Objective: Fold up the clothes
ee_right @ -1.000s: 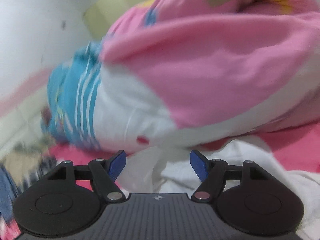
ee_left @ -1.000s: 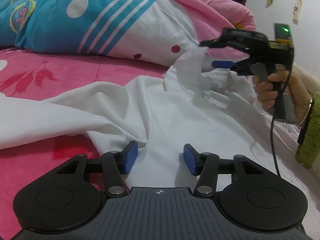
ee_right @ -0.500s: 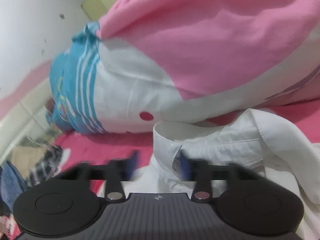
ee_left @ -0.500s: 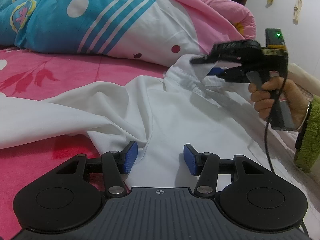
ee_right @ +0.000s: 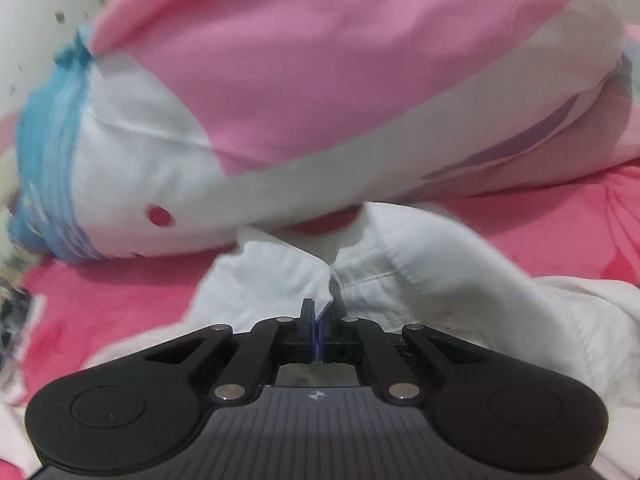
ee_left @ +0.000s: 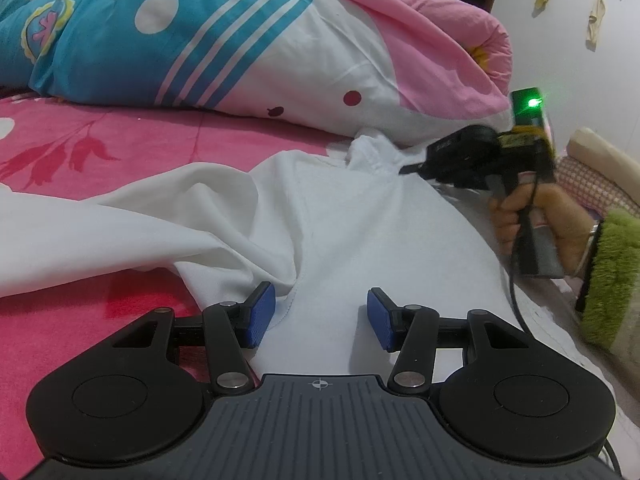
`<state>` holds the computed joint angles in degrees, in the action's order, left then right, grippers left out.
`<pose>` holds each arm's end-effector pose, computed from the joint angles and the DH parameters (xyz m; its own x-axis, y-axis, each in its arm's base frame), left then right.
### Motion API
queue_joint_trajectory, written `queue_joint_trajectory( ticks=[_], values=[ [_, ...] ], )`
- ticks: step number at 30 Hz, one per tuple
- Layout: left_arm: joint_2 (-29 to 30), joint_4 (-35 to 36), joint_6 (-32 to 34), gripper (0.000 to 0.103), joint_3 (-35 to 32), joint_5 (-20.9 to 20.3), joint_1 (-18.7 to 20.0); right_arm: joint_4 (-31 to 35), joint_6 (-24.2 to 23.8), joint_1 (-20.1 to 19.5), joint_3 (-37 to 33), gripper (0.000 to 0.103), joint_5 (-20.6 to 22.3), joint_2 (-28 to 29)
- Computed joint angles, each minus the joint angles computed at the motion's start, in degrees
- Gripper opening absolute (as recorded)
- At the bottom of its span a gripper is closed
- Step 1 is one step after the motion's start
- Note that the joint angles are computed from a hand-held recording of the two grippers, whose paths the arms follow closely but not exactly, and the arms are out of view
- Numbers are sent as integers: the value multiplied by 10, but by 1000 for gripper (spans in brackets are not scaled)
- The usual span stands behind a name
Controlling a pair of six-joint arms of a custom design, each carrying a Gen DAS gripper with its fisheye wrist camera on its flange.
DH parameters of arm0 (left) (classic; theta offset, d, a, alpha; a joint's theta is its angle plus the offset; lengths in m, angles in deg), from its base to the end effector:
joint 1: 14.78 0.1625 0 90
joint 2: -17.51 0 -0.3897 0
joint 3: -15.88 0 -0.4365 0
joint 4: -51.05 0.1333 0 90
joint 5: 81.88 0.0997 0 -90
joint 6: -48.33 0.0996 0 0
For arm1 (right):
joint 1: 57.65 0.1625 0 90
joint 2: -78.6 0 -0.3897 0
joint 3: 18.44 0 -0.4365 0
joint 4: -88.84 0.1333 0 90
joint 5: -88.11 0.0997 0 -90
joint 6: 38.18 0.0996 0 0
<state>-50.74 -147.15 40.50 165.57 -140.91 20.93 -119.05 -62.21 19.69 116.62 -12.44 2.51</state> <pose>-0.1658 -0.3465 0.0615 -0.7810 0.4848 -0.3939 0.6244 0.5927 -0.5087 0.0128 -0.4682 0.2016 -0.8907 0.1314 0.4351 -0.2733 0.6101 -0.7437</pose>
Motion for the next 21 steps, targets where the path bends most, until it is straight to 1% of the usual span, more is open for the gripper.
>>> queue_joint_trajectory(
  ticks=[2, 4, 6, 7, 8, 10, 12, 14, 16, 18, 20, 21],
  values=[
    [1, -2, -1, 51, 1, 1, -1, -18, -18, 8, -8, 0, -21, 17],
    [1, -2, -2, 51, 2, 1, -2, -36, -36, 26, -10, 0, -58, 28],
    [1, -3, -2, 51, 2, 1, -2, -54, -55, 45, -14, 3, -96, 39],
    [0, -3, -3, 51, 3, 1, -2, -64, -65, 54, -15, 8, -114, 44],
    [0, -2, -3, 51, 3, 1, -2, -76, -77, 62, -12, 23, -129, 45],
    [-1, -2, -3, 51, 3, 1, -2, -106, -90, 73, -3, 45, -144, 43],
    [-1, -2, -3, 51, 3, 2, -1, -152, -113, 87, 6, 45, -158, 43],
    [-1, -1, -2, 51, 3, 2, -1, -181, -132, 103, 7, 45, -163, 43],
    [-1, -1, -1, 51, 3, 3, -1, -152, -129, 123, -6, 45, -158, 43],
    [-2, 0, 0, 51, 3, 3, -1, -79, -103, 138, -21, 46, -160, 37],
    [-3, 2, 0, 51, 3, 3, 0, 1, -71, 156, -57, 59, -183, 54],
    [-5, 3, 0, 51, 3, 2, 0, 27, -59, 164, -80, 60, -206, 71]
  ],
)
